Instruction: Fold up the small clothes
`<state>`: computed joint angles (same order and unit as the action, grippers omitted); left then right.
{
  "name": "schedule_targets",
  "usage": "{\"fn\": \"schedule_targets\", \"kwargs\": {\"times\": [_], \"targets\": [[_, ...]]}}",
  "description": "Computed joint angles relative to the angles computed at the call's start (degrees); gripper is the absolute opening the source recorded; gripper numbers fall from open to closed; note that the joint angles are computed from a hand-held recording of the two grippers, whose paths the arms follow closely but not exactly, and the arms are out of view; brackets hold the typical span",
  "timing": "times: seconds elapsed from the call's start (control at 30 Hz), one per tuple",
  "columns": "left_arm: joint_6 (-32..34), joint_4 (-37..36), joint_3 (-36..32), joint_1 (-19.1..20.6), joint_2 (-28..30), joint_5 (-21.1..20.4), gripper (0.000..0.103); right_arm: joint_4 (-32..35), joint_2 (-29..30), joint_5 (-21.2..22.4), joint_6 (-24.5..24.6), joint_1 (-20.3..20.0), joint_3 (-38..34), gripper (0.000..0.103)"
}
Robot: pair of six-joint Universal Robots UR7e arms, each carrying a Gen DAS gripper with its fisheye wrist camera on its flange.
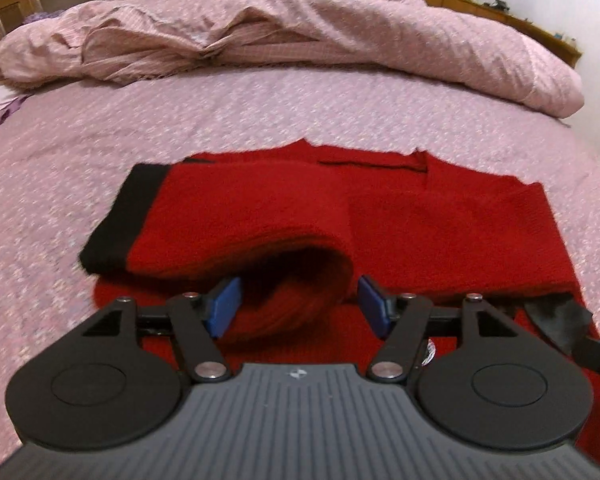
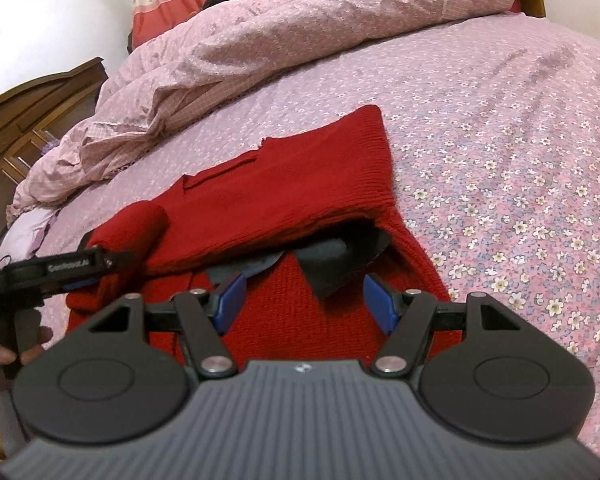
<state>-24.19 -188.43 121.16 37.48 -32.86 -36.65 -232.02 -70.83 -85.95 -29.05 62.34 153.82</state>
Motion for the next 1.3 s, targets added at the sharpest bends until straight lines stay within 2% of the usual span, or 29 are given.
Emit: {"fn": "schedule_targets", "kwargs": {"times": [0.17, 0.37, 0.5, 0.83, 1.17, 1.3], "targets": [[-6.14, 5.58, 2.35, -0.45, -3.54, 0.45, 0.070, -0.42, 0.35, -0.69, -0.51, 1.14, 0.06, 0.067], [-12.64, 13.55, 5.13, -1.24, -7.94, 3.09, 0.070, -0.22, 0.65, -2.01, -1.51, 2.96, -0.16, 0.067], [-14.43, 14.03, 7.95, -1.45, -10.51, 4.31, 0.070, 0.07, 1.06, -2.83, -2.68, 4.57, -0.44, 0.067], [-22.18, 15.15, 12.31, 0.91, -14.18, 5.91, 0.070, 4.65, 4.93, -8.82, -8.01, 14.53, -4.95, 0.067], [-21.08, 11.60, 13.25, 2.07, -14.23, 6.67, 0.070, 10.23, 13.24, -16.11, -14.21, 25.66, -13.71, 0.067], [-20.75, 11.28, 13.41, 2.70, -14.73, 6.19, 0.070, 10.09, 17.05, -18.68, -17.89, 29.06, -16.86, 0.067]]}}
